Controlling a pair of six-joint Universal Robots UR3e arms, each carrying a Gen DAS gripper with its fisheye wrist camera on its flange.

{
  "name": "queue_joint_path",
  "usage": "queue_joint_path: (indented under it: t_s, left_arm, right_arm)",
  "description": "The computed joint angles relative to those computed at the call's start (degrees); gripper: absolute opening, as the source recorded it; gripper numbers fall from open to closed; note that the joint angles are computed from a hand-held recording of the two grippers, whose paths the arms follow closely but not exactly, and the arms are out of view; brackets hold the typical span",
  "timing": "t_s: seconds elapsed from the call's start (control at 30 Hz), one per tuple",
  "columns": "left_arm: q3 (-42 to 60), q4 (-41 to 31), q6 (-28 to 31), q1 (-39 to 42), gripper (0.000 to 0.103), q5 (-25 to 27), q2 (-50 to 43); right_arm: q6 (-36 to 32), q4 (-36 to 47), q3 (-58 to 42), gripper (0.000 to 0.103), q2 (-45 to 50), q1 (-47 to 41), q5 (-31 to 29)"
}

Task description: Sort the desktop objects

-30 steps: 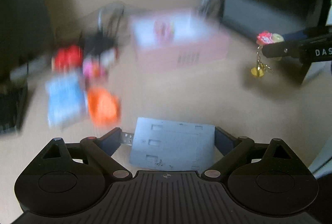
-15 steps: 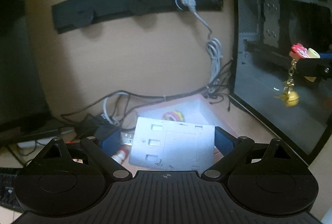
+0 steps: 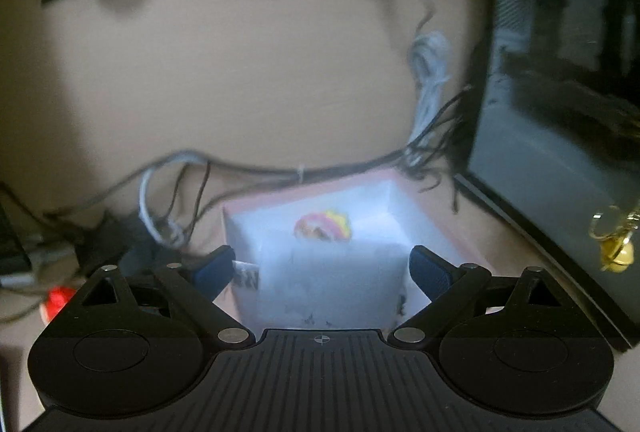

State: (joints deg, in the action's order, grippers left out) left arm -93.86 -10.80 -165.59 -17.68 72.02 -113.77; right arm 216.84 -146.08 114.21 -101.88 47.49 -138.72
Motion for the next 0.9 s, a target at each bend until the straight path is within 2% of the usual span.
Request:
queue_joint_path:
  t_s: [0.07,0.2,0.43,0.53,0.67,0.77,0.9]
  left_arm:
    - [1.4,-3.1,-0.7,-0.1,0.1,2.5,-0.3]
    - [-3.9,-2.7,0.2,0.9,0.1,4.6,3.8]
    - [-27.6,-1.1,3.6,8.2,0.101,0.9,22.8]
    - [-36.5,-4.9,5.0,11.6,0.101,-0.5,32.0]
    - [-46.0,-10.2,6.7,16.1,0.101,-0.7,43.8]
    - [-49.6,-14.4,7.4,19.8,0.101,-0.1,50.6]
    - [-51.3,-19.3,6.7,25.3,0.101,2.0,56.9]
  right_arm:
    - [0.2,0.5,-0.9,0.056,1.2,-1.8,1.5]
    - [-0.4,-1.1,-1.0,0.056,2.8,-5.1,5.2]
    - [-7.8,-9.8,-2.2,0.056,9.2,-10.5,11.8]
    - [-10.8,-14.7,-4.5,0.056,13.9,-13.3,14.2]
    - [-13.0,-18.6,-10.2,0.057,22.7,-16.4,13.8]
    - [-13.0,-18.0,-12.3,0.064,26.2,-16.8,14.6]
    - [-14.8,-21.6,-11.8,0.067,28.5,-14.4,18.6]
